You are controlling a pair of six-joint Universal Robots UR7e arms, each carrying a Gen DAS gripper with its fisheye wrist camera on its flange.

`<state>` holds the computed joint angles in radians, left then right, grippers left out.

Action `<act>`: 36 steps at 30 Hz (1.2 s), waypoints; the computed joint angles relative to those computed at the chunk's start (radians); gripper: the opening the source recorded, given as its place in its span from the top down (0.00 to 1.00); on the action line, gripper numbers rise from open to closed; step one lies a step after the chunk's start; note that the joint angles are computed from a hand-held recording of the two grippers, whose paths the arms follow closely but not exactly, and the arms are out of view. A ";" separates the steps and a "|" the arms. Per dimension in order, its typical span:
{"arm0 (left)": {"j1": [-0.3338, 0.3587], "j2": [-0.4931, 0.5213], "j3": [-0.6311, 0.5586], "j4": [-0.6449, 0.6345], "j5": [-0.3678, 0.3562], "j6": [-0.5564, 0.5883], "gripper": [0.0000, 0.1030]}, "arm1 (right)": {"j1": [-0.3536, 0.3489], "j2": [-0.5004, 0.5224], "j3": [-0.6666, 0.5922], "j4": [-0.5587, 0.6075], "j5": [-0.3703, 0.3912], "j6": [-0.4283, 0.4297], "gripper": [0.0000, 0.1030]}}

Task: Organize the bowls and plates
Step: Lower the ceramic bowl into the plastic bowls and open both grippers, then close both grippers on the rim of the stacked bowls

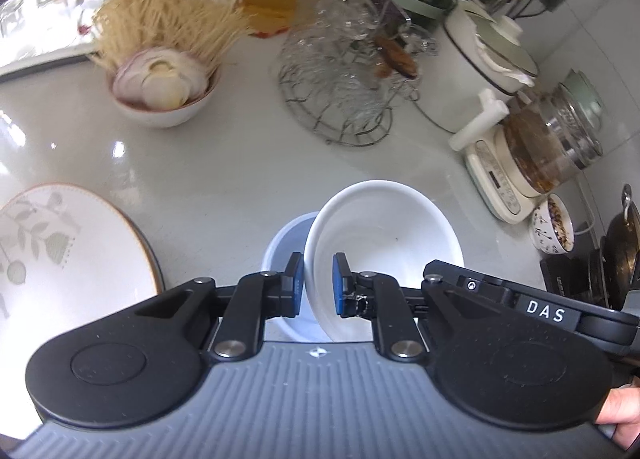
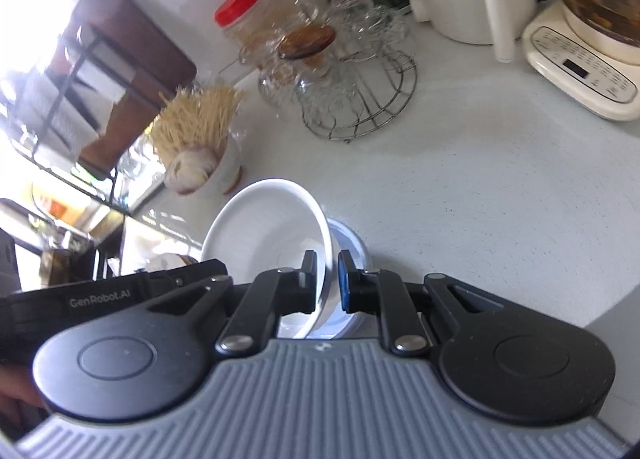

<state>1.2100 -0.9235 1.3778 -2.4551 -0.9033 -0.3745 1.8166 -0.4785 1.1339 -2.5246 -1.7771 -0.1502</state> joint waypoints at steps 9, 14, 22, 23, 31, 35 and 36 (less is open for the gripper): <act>0.020 0.002 0.016 0.014 0.012 -0.054 0.84 | 0.005 0.049 -0.059 0.075 -0.039 -0.036 0.87; 0.033 0.013 0.010 0.019 0.017 -0.060 0.84 | 0.002 0.072 -0.086 0.092 -0.047 -0.063 0.86; 0.041 0.024 -0.006 0.038 0.037 -0.089 0.83 | -0.002 0.095 -0.130 0.125 -0.043 -0.064 0.84; 0.041 0.025 -0.010 0.042 0.042 -0.095 0.83 | -0.003 0.097 -0.137 0.132 -0.038 -0.062 0.84; 0.041 0.020 -0.017 0.057 0.053 -0.149 0.68 | -0.004 0.108 -0.197 0.190 -0.001 -0.056 0.50; 0.040 0.014 -0.009 0.056 0.050 -0.182 0.60 | -0.007 0.119 -0.233 0.225 0.009 -0.065 0.38; 0.039 0.014 -0.008 0.054 0.049 -0.190 0.58 | -0.007 0.124 -0.246 0.240 0.006 -0.063 0.38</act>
